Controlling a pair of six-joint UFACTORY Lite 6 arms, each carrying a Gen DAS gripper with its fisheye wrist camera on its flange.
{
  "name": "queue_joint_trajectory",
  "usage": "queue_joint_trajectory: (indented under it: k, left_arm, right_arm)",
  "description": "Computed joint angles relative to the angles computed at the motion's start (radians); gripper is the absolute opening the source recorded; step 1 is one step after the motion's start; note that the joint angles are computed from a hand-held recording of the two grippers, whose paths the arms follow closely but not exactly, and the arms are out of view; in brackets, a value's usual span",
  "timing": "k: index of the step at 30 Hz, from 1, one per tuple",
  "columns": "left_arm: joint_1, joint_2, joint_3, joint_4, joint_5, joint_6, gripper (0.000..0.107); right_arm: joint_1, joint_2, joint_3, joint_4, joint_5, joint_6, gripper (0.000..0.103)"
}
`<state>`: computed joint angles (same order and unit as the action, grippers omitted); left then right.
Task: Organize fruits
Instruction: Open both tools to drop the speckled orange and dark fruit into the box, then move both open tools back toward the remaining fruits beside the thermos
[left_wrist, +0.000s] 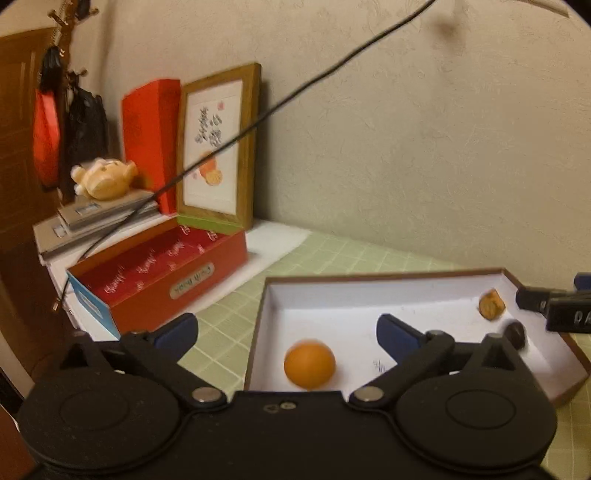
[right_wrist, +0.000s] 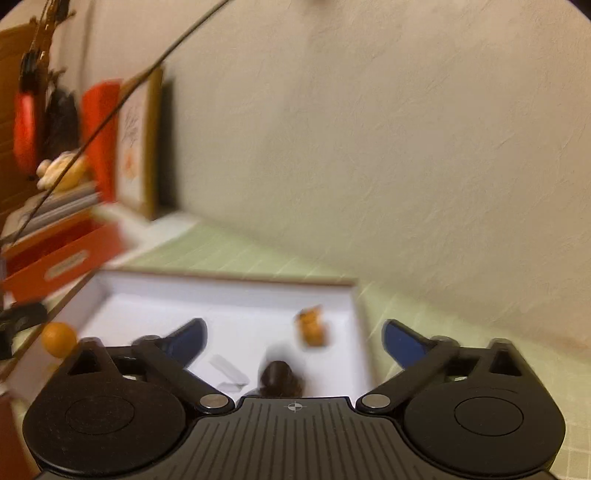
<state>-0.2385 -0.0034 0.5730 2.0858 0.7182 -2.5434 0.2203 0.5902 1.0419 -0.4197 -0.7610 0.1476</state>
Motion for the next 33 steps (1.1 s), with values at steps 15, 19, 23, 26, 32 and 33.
queue_joint_trajectory:
  k: [15, 19, 23, 26, 32, 33]
  left_arm:
    - [0.022, -0.053, -0.037, 0.003, -0.021, -0.003, 0.097]
    - [-0.011, -0.080, -0.040, -0.025, -0.015, 0.023, 0.097]
    - [-0.051, -0.085, -0.021, -0.063, -0.009, 0.063, 0.097]
    - [-0.089, -0.082, 0.001, -0.093, -0.004, 0.087, 0.097]
    - [-0.183, -0.061, 0.054, -0.175, 0.018, 0.162, 0.097]
    - [-0.201, -0.063, 0.056, -0.183, 0.026, 0.170, 0.097]
  right_arm:
    - [-0.009, 0.017, 0.027, -0.076, 0.048, 0.070, 0.103]
    - [-0.037, -0.022, -0.014, -0.108, 0.035, 0.096, 0.103]
    - [-0.066, -0.075, -0.061, -0.141, 0.025, 0.105, 0.103]
    - [-0.099, -0.111, -0.099, -0.169, 0.010, 0.111, 0.103]
    - [-0.186, -0.182, -0.155, -0.248, 0.004, 0.150, 0.103]
    - [-0.205, -0.197, -0.167, -0.270, 0.000, 0.163, 0.103]
